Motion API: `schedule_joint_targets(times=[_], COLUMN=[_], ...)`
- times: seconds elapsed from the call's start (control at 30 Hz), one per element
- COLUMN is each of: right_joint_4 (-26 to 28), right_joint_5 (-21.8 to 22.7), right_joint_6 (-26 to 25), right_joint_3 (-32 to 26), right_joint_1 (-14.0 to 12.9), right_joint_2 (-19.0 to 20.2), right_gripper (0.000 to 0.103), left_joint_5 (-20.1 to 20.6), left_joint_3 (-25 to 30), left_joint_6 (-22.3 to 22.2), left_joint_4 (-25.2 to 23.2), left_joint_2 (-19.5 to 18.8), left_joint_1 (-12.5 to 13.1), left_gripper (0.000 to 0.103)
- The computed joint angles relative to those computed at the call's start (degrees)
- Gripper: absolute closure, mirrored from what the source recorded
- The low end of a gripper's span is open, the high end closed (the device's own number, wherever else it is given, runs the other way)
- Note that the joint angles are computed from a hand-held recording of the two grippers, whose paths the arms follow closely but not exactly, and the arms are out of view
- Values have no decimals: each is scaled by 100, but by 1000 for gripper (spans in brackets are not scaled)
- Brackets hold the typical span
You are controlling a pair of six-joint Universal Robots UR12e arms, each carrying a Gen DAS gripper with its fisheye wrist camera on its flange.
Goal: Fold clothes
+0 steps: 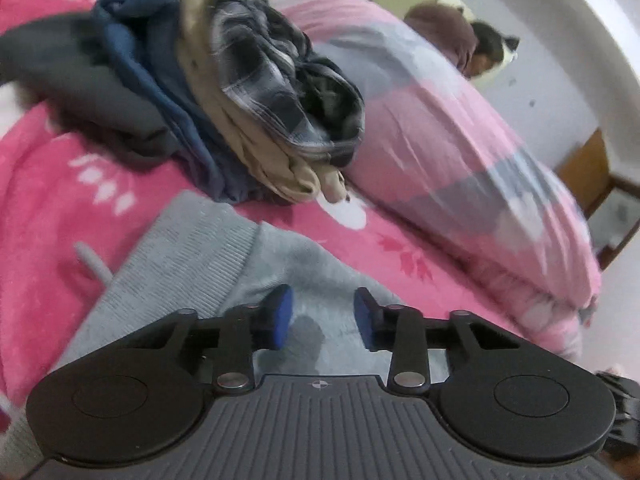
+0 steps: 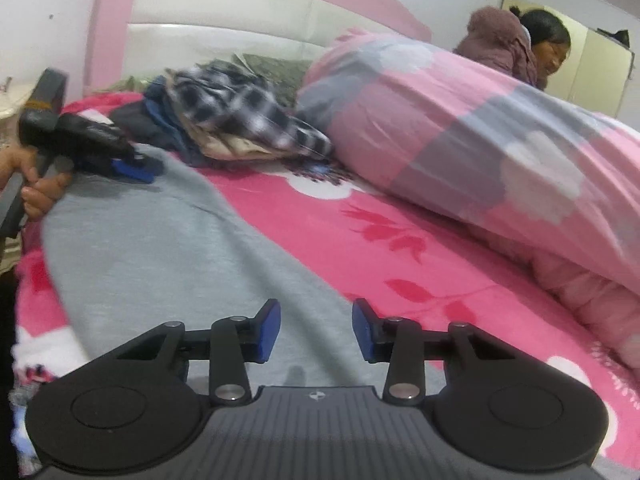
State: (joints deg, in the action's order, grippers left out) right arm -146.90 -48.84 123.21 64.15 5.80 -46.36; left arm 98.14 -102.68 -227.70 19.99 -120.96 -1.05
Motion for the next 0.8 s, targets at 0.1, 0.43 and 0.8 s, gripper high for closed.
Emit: schedule_joint_targets(times=[0.1,0.43,0.8], right_joint_4=[760,3560,5134], right_joint_5=[-33,-329,-344], right_joint_6=[-46,-847,-1779], right_joint_3=[-795,-2546,-3289], right_joint_1=[49,225,229], right_joint_2=[400,1270,1477], right_gripper=[64,65,65], left_joint_5=[7,204,191], left_joint_3=[-36,-36,-28], left_joint_6=[121,447,486], left_joint_4=[118,285,324], left_joint_2=[-35,-92,-114], left_joint_1=[5,-66,-54], left_gripper=[74,75,75])
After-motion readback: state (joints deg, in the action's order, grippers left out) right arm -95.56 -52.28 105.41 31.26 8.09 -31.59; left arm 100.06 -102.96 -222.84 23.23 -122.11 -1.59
